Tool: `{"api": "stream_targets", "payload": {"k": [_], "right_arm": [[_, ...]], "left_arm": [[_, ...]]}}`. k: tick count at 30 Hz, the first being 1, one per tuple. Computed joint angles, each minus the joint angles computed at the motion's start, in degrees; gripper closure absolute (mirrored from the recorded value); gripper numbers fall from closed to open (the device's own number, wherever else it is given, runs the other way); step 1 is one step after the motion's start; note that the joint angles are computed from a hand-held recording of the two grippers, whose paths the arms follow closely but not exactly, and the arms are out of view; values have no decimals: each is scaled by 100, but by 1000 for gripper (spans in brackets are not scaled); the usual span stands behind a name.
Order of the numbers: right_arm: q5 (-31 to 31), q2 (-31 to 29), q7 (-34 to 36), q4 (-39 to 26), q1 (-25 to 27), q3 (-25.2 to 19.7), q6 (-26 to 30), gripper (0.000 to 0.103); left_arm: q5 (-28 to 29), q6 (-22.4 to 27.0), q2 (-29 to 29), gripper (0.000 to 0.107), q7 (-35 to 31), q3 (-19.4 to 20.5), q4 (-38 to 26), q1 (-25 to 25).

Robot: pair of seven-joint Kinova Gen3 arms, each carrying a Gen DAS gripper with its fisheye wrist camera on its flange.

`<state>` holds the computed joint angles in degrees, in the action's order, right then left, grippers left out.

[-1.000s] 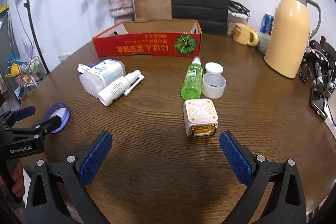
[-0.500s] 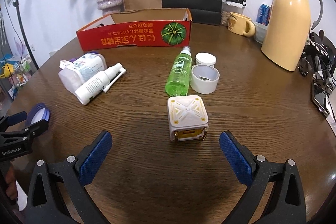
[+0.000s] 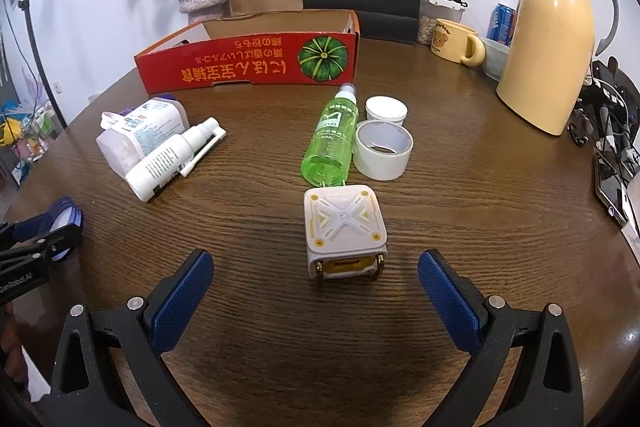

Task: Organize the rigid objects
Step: 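Grasp the white square plug with the right gripper while the left gripper lifts the lid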

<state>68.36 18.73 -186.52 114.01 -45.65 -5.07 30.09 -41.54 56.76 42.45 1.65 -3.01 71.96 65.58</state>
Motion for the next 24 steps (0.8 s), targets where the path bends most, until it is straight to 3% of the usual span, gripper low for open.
{"api": "stream_targets", "payload": {"k": [7,12,19,24], "right_arm": [[-150,83,220,-81,80,64,58,0],[-739,92,1008,-178,375,81,-258,0],[-811,138,1253,-281,173,356,-218,0],[-1180,193,1673,-375,305,362,-367,20]], "left_arm": [[-137,-27,-41,45,56,-60,28,45],[-216,2,-42,45,74,-62,-18,34],[-247,42,-8,45,-5,-49,-138,12],[-256,55,0,45,-34,-63,-183,13]]}}
